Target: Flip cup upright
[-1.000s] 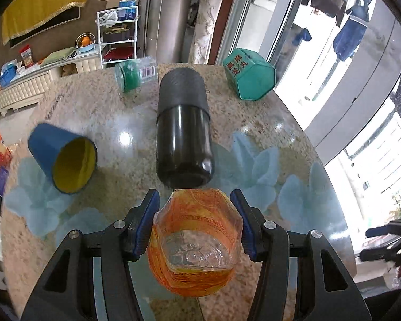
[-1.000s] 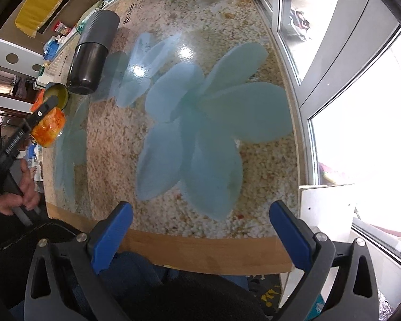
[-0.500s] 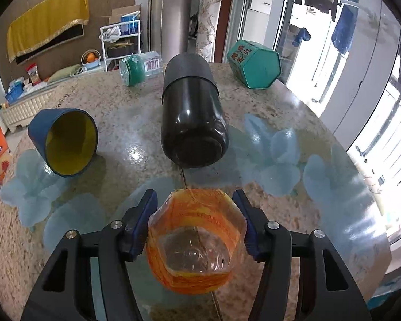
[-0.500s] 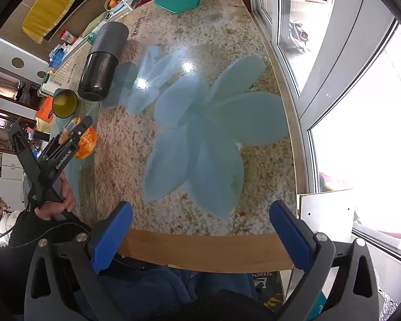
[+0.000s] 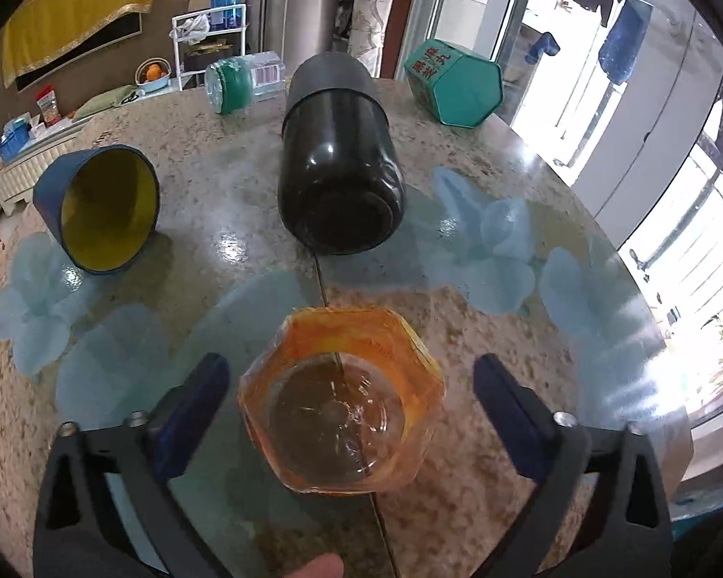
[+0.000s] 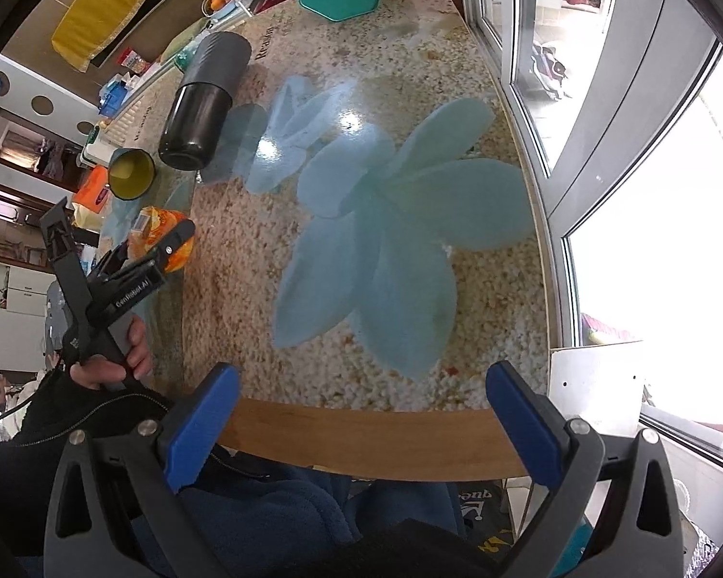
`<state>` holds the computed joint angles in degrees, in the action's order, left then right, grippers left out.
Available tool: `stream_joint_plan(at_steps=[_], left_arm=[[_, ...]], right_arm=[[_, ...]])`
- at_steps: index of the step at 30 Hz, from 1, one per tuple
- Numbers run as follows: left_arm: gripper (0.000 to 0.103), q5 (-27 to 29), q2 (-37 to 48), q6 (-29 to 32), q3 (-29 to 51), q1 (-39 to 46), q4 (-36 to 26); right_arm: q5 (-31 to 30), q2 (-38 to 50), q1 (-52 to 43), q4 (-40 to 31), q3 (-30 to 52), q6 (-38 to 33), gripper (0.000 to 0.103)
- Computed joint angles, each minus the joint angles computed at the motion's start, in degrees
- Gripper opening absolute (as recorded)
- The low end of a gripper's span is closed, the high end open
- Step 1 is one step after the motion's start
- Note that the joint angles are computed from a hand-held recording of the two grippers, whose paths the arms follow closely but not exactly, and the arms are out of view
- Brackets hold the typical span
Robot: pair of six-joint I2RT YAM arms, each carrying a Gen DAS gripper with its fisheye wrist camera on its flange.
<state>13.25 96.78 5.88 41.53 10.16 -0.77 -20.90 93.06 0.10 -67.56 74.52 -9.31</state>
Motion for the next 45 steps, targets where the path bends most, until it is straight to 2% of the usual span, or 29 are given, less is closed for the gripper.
stream_joint_plan(at_steps=[4,8,11,12,16,19,21,25,29,34,41,45], left_arm=[[0.103,2.0,1.9,1.8,3.3,-0.3,-5.6],[0.103,1.1,0.3,2.3,3.6,-0.8,-7.4],[0.103,-0.4,-2.4,2.8,4.8,-0.7,-11.4],[0.103,-1.7,-3.8,3.0,5.2,-0.7,-13.2],[0.103,-0.5,-9.0,6.7,9.7,1.9,-23.2],[0.103,0.9,-9.4,9.9,15.2,3.7,-31.0],[0.103,2.0,-9.3,12.0,19.5,5.0,-35.9],[0.103,3.0,-7.6,14.0,28.5,6.9,-44.2],[0.103,2.4,-6.0,14.9,36.4,7.8,-48.7],[0.103,6.2,-3.0,18.3,46.4,9.7,-56.2],[0.103,10.4,0.5,23.6,55.2,12.5,-65.1],[0.103,12.4,1.2,26.9,56.8,14.0,-67.8]], right_arm=[[0.3,-0.4,1.4,0.3,-0.6,0.2,0.103],[-0.2,-0.5,2.8,0.6,-0.6,0.4,0.103],[-1.0,-0.5,3.6,1.3,-0.1,1.2,0.103],[-1.6,-0.5,4.0,1.9,0.4,2.0,0.103],[-4.8,-0.7,5.4,5.5,1.4,5.9,0.103],[-8.0,-1.2,7.0,9.7,1.9,9.7,0.103],[-7.9,-1.3,9.2,12.4,3.6,12.6,0.103],[-5.6,-0.2,12.8,13.7,9.3,15.7,0.103],[-3.1,0.9,15.8,16.0,14.8,18.7,0.103],[1.2,1.6,18.3,16.9,19.3,20.9,0.103],[6.7,2.6,22.0,15.3,24.8,22.9,0.103],[14.9,4.7,26.0,13.0,28.8,22.9,0.103]])
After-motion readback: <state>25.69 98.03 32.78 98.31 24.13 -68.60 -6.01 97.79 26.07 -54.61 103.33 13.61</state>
